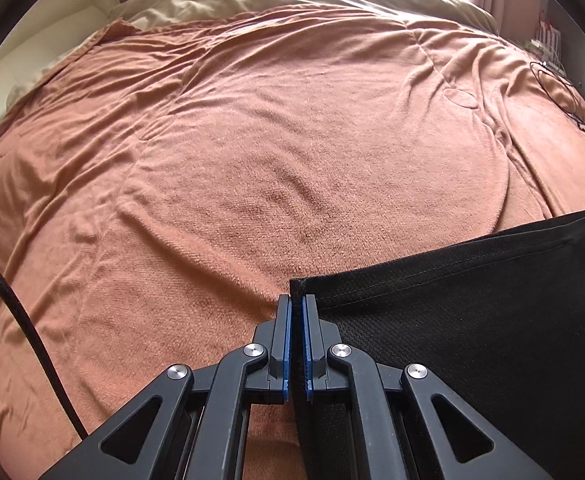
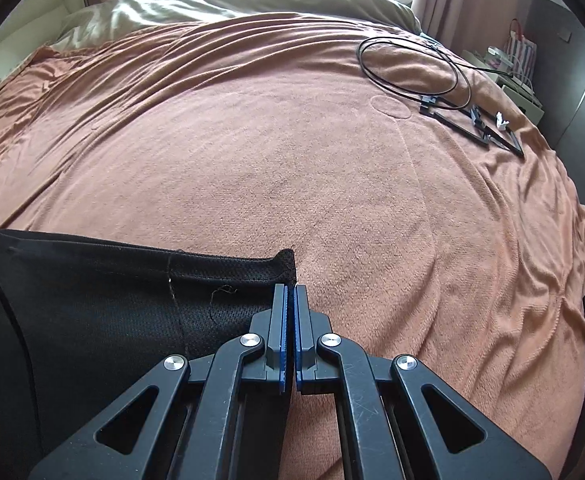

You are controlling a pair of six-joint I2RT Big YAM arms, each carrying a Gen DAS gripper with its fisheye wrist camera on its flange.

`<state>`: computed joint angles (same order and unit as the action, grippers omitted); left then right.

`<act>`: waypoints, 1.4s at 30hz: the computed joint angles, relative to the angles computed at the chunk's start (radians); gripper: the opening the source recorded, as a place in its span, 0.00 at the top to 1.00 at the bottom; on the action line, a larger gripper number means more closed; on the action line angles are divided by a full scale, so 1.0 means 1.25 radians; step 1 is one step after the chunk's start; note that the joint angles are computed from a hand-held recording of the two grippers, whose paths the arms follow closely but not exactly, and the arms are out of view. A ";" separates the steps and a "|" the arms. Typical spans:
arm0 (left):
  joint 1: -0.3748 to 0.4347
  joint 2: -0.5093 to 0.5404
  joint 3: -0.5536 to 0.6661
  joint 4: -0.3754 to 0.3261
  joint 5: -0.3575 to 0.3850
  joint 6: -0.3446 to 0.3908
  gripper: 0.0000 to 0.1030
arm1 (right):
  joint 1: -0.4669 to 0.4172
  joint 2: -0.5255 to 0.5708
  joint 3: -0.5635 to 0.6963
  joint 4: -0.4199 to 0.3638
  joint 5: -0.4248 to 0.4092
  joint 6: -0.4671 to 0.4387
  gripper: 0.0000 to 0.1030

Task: Fold small clothes
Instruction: 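Grasp the folded edge with both grippers and fold it over the collar, then open both grippers and withdraw from the folded shirt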

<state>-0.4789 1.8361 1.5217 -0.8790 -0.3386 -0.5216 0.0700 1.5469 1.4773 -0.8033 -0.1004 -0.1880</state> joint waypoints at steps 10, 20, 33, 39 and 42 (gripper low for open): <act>-0.012 -0.069 -0.064 -0.004 0.041 -0.044 0.60 | -0.049 -0.061 -0.024 -0.059 -0.097 0.005 0.54; -0.086 -0.172 -0.166 -0.025 0.057 -0.133 0.60 | -0.108 -0.179 -0.119 -0.131 -0.177 -0.089 0.54; -0.207 -0.273 -0.274 -0.052 0.013 -0.262 0.58 | -0.173 -0.310 -0.241 -0.187 -0.207 -0.144 0.54; -0.248 -0.302 -0.334 -0.053 0.015 -0.322 0.57 | -0.183 -0.364 -0.311 -0.183 -0.186 -0.170 0.54; -0.262 -0.318 -0.360 -0.062 0.010 -0.349 0.57 | -0.181 -0.386 -0.347 -0.166 -0.152 -0.183 0.54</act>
<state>-0.8065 1.4390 1.0716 -0.9563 -0.3265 -0.9578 -0.1561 1.0650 1.0440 -1.0103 -0.2899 -0.4166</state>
